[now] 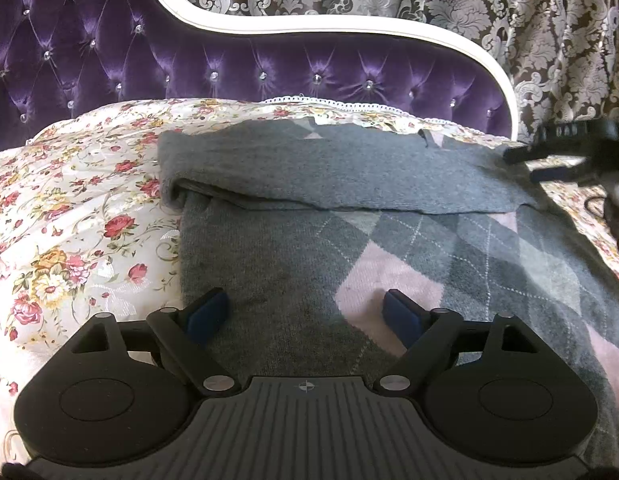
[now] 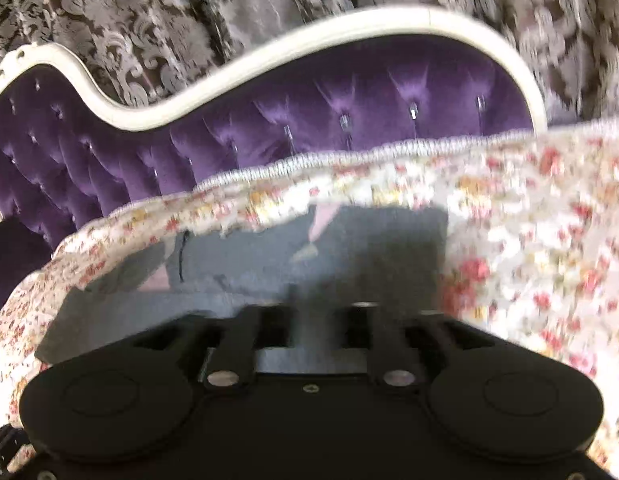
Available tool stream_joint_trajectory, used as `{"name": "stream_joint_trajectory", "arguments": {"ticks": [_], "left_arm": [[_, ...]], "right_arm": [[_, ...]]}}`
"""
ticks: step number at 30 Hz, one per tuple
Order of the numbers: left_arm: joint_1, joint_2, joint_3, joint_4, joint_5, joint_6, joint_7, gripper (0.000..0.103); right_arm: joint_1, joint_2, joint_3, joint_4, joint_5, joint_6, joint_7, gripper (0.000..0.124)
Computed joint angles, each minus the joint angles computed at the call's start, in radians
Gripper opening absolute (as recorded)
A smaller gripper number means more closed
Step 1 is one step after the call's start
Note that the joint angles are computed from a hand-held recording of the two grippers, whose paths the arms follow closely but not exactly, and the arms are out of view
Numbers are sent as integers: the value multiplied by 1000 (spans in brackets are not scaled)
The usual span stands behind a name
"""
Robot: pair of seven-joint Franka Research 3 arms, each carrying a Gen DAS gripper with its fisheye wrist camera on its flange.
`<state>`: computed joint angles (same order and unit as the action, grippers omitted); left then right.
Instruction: Fold small clothes
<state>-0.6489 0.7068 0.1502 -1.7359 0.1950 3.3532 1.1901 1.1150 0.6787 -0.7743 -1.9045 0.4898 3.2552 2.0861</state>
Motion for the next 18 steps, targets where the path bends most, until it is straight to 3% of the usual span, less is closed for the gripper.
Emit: {"name": "stream_joint_trajectory", "arguments": {"ticks": [1,5,6,7,8,10,12,16,18], "left_arm": [[1,0,-2,0,0,0,1,85],[-1,0,1,0,-1,0,1,86],[-1,0,1,0,-1,0,2,86],[-1,0,1,1,-1,-1,2,86],[1,0,-1,1,0,-1,3,86],[0,0,0,1,-1,-1,3,86],[2,-1,-3,0,-1,0,3,86],[17,-3,-17,0,5,-2,4,86],[54,-11,-56,-3,18,-5,4,85]], "right_arm": [[6,0,-2,-9,2,-2,1,68],[-21,0,38,-16,-11,-8,-4,66],[-36,-8,57,-20,-16,-4,-8,59],[-44,-10,68,-16,-21,-8,-12,41],[-23,4,45,-9,-24,-22,-8,31],[-19,4,40,-5,-48,-16,-14,20],[-25,-5,45,-1,-91,2,-22,18],[172,114,-204,2,-5,-40,-21,18],[161,135,-223,22,-8,-112,23,20]]}}
